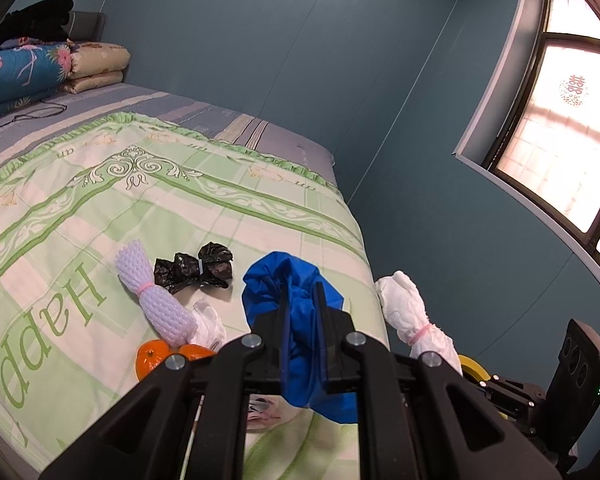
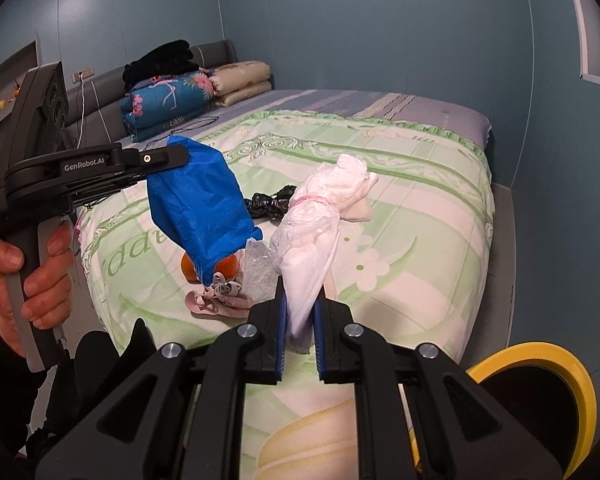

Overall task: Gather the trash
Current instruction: 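Lift the blue bag with left tool while right tool carries white bag over the yellow bin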

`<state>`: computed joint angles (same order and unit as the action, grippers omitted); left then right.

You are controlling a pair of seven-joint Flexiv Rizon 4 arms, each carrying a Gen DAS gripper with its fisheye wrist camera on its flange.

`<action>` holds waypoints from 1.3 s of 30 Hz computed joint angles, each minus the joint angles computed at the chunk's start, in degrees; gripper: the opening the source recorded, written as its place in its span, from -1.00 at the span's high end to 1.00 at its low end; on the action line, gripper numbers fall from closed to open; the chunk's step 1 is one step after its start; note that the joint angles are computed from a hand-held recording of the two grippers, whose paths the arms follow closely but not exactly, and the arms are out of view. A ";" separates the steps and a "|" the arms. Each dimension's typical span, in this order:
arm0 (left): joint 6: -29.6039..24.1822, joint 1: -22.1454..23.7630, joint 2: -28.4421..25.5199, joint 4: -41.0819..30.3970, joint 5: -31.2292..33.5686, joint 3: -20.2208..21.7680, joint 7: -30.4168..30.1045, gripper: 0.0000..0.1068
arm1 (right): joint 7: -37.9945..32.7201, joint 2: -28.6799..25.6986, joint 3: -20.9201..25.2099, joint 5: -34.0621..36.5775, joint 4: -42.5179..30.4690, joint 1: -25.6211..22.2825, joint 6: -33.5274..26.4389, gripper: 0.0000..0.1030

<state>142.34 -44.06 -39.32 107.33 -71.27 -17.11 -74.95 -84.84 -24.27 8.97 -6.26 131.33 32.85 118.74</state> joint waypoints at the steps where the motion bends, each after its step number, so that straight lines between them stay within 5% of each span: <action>1: 0.22 -0.31 0.11 -0.25 -0.42 -0.07 0.53 0.83 | -0.19 0.19 -0.08 0.30 0.30 0.14 0.50 0.80; 21: 1.96 -2.78 -2.60 -9.39 -0.37 -2.64 9.34 0.83 | -0.16 3.64 0.92 0.59 5.23 -5.73 7.25 0.80; 39: -1.00 -6.36 -9.74 -26.21 -1.88 -5.54 25.09 0.83 | -2.38 6.88 -0.60 5.53 9.27 -8.89 10.65 0.80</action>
